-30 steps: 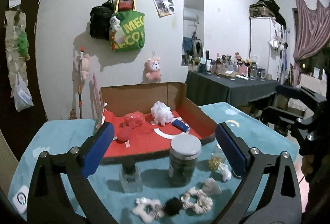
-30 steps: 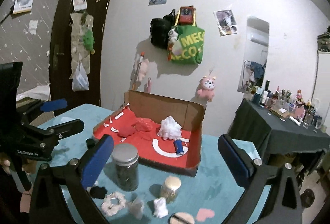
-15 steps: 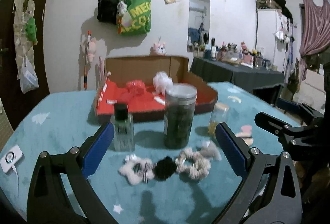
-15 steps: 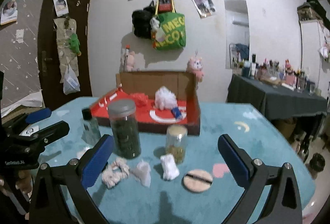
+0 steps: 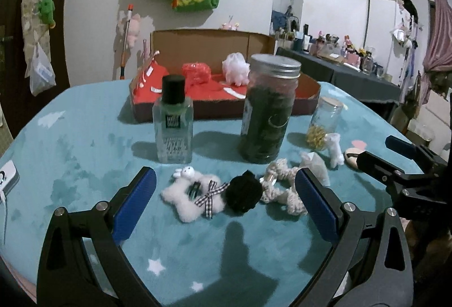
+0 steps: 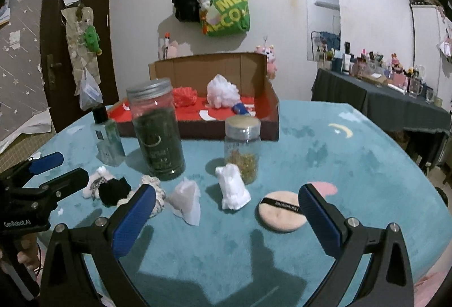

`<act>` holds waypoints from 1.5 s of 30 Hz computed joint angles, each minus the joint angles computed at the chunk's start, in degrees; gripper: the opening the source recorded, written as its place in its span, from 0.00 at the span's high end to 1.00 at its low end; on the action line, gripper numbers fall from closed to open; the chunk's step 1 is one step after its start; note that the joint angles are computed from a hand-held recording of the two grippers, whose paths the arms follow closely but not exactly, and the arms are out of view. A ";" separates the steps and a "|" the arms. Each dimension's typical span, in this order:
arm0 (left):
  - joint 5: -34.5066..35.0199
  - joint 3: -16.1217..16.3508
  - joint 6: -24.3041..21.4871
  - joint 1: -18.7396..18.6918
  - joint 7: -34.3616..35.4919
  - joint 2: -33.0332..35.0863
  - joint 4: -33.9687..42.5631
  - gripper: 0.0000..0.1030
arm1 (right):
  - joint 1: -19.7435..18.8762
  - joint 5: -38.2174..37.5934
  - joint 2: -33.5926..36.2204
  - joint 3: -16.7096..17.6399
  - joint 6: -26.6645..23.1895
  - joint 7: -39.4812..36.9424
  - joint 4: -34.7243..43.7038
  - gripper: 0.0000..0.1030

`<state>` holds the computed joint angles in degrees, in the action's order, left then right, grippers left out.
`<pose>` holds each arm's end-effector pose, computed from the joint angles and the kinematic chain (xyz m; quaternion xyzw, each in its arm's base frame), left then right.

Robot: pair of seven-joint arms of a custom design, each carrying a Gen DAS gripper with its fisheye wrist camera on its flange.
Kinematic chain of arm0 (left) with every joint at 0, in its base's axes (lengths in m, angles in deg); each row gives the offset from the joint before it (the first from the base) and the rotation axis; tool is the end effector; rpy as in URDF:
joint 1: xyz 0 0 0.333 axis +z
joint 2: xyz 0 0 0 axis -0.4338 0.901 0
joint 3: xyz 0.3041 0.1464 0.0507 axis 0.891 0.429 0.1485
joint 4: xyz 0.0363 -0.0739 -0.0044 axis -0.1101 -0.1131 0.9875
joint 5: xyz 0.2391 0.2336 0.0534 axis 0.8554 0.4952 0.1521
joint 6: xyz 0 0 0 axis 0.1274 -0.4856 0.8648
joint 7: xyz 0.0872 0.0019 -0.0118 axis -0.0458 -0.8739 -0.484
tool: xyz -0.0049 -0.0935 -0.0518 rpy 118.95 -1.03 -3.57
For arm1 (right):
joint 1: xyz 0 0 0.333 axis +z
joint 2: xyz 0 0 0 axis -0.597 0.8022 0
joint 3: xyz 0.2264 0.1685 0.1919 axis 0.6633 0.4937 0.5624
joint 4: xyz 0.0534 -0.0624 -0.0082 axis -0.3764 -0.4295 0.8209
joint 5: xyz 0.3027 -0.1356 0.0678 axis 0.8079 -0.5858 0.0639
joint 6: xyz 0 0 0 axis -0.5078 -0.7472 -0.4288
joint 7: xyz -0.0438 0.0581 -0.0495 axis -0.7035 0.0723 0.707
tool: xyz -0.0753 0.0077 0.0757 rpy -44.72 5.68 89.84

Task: Organize soft objects
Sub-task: 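Pull both tools back from the box toward the remaining table items, then grasp the white bunny plush with the left tool while the right tool grasps the white folded cloth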

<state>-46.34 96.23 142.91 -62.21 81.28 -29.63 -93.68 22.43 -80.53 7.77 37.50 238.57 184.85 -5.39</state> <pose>0.6431 -0.3295 0.3001 -0.5371 0.6824 -0.4145 0.2720 0.6391 0.4109 0.3036 -0.6283 0.5957 -0.3257 0.3799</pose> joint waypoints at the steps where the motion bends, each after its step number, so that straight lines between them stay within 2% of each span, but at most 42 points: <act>1: 0.12 -0.24 -0.37 0.29 -0.10 0.13 0.20 0.03 | -0.37 -0.07 -0.06 0.54 -0.13 -0.20 0.18 0.00; 7: 1.01 1.04 -3.31 0.43 -1.91 0.56 1.09 0.03 | -2.47 -1.33 -0.40 3.22 -1.47 -0.39 1.62 0.00; 11: 2.03 4.20 -6.15 -0.76 -3.85 0.93 1.59 0.03 | -4.38 -2.81 -0.47 5.37 -2.93 0.00 3.32 0.00; 13: 3.58 4.61 -8.09 -0.32 -4.93 0.83 1.85 0.03 | -5.85 -4.01 -0.49 6.96 -4.05 0.19 4.70 0.00; 17: 7.41 3.28 -12.21 2.19 -6.82 0.53 2.98 0.03 | -9.93 -6.92 -0.85 11.95 -6.54 -0.03 7.96 0.00; 21: 11.86 -0.26 -17.60 6.04 -7.30 0.55 5.37 0.03 | -12.37 -9.64 -0.48 14.34 -10.11 0.60 11.41 0.00; 26: 16.41 -3.49 -23.73 9.17 -7.96 2.23 10.06 0.03 | -15.76 -12.77 0.40 18.08 -14.62 0.42 16.39 0.00; 30: 19.45 -3.62 -27.55 9.68 -10.14 3.91 13.85 0.03 | -18.70 -15.04 1.23 22.13 -17.41 -0.81 20.29 0.00; 35: 22.10 -6.62 -31.01 12.19 -12.10 5.66 17.97 0.03 | -22.74 -17.20 3.05 28.27 -20.92 -3.62 26.01 0.13; 38: 24.37 -6.62 -31.88 12.19 -13.97 6.50 19.58 0.04 | -24.55 -17.43 4.30 31.29 -22.65 -5.50 29.13 0.23; 39: 25.18 -6.52 -31.76 12.09 -14.66 6.68 19.82 0.13 | -24.97 -17.37 4.75 32.03 -23.25 -6.11 30.15 0.29; 40: 26.07 -6.60 -31.23 12.09 -15.09 6.82 19.84 0.26 | -25.49 -17.15 5.34 32.95 -23.85 -7.00 31.41 0.37; 41: 26.98 -7.54 -30.64 12.59 -14.73 6.77 19.54 0.31 | -26.10 -16.77 6.03 34.15 -24.60 -8.36 32.84 0.44; 42: 27.83 -7.96 -30.19 12.82 -14.71 6.87 19.63 0.47 | -26.55 -16.35 6.63 35.10 -25.31 -9.59 34.04 0.61; 43: 28.72 -8.05 -28.90 12.78 -14.76 6.60 18.78 0.49 | -27.24 -15.67 7.15 36.69 -25.57 -11.51 34.91 0.81; 45: 29.72 -7.66 -26.94 12.47 -15.47 5.84 17.06 0.50 | -27.21 -15.09 6.50 36.78 -24.04 -11.90 33.22 0.82</act>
